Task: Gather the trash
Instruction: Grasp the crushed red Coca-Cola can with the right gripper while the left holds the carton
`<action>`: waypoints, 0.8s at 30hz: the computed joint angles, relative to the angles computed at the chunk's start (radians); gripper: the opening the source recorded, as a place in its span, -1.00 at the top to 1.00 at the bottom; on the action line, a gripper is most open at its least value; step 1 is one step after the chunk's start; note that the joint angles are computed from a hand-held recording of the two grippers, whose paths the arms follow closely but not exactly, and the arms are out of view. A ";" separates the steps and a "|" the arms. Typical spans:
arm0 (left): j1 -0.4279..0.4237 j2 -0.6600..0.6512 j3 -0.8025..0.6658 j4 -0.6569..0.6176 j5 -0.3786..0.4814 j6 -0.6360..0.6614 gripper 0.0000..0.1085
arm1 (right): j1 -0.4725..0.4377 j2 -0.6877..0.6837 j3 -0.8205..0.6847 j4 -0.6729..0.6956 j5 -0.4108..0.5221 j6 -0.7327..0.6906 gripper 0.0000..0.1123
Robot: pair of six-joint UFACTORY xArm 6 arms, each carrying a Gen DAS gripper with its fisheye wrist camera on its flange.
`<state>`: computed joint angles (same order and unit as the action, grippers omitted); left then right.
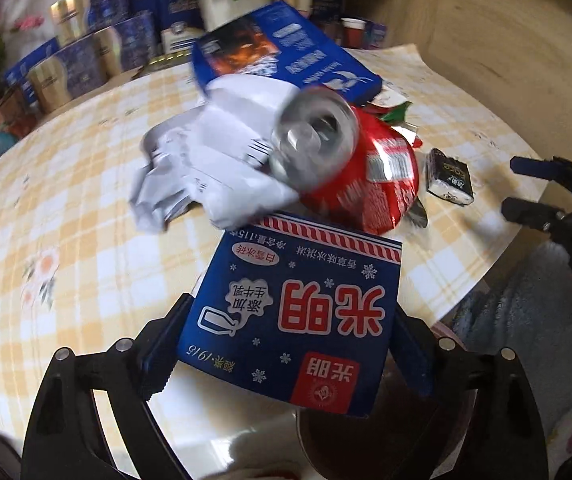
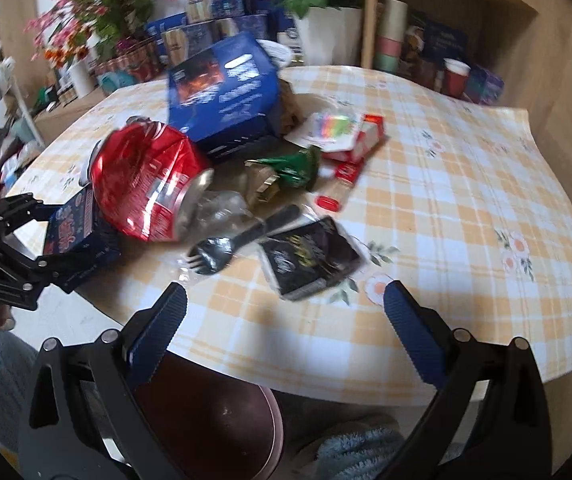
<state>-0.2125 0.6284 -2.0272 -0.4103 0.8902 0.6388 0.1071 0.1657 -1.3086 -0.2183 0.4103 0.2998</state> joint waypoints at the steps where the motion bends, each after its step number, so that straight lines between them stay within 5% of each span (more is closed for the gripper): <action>1: 0.005 -0.021 0.031 0.004 -0.011 -0.027 -0.61 | 0.009 0.014 -0.018 -0.001 -0.002 -0.019 -0.73; 16: 0.054 -0.193 0.293 -0.061 -0.152 -0.135 -0.59 | 0.113 0.216 -0.287 0.113 0.019 -0.240 -0.72; 19: 0.062 -0.218 0.324 -0.102 -0.179 -0.147 -0.59 | 0.103 0.222 -0.279 0.142 -0.048 -0.217 -0.46; 24: 0.057 -0.254 0.371 -0.113 -0.228 -0.168 -0.59 | 0.085 0.286 -0.346 0.449 -0.048 -0.328 -0.01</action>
